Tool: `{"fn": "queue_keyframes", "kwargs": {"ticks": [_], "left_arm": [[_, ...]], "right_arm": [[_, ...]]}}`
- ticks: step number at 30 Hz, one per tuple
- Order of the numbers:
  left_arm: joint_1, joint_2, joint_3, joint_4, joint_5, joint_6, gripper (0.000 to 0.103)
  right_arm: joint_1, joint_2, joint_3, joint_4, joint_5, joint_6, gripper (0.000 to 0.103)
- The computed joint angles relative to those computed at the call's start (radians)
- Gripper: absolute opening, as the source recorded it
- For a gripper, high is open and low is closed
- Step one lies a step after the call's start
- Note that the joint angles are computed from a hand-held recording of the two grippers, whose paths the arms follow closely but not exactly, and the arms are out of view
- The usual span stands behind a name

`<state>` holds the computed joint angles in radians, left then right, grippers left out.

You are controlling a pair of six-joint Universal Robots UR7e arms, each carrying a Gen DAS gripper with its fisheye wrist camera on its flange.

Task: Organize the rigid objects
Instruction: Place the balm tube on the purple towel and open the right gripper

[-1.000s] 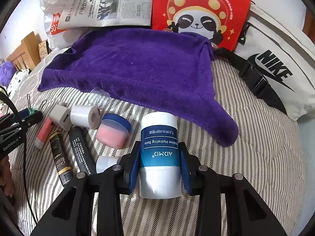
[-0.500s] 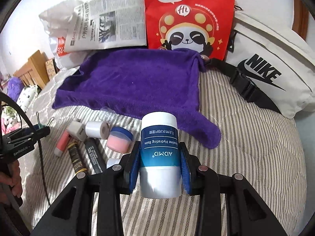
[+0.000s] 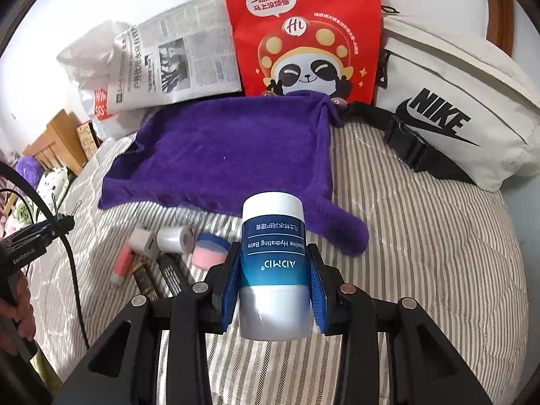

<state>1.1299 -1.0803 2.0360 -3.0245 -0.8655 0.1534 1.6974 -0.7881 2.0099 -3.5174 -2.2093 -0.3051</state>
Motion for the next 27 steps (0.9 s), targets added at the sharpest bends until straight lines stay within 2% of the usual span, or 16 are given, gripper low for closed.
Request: {"fn": "queue_keyframes", "kwargs": {"ticks": [9, 17, 27], "left_arm": [[0.024, 0.053, -0.153, 0.045, -0.023, 0.053, 0.039], [0.055, 0.145, -0.304, 0.098, -0.077, 0.082, 0.039], [0.093, 0.207, -0.383, 0.139, -0.118, 0.086, 0.039]], "right_arm": [[0.007, 0.021, -0.130, 0.092, -0.007, -0.002, 0.037], [-0.017, 0.074, -0.284, 0.178, -0.003, -0.002, 0.037], [-0.055, 0.194, -0.522, 0.313, -0.022, -0.041, 0.037]]}}
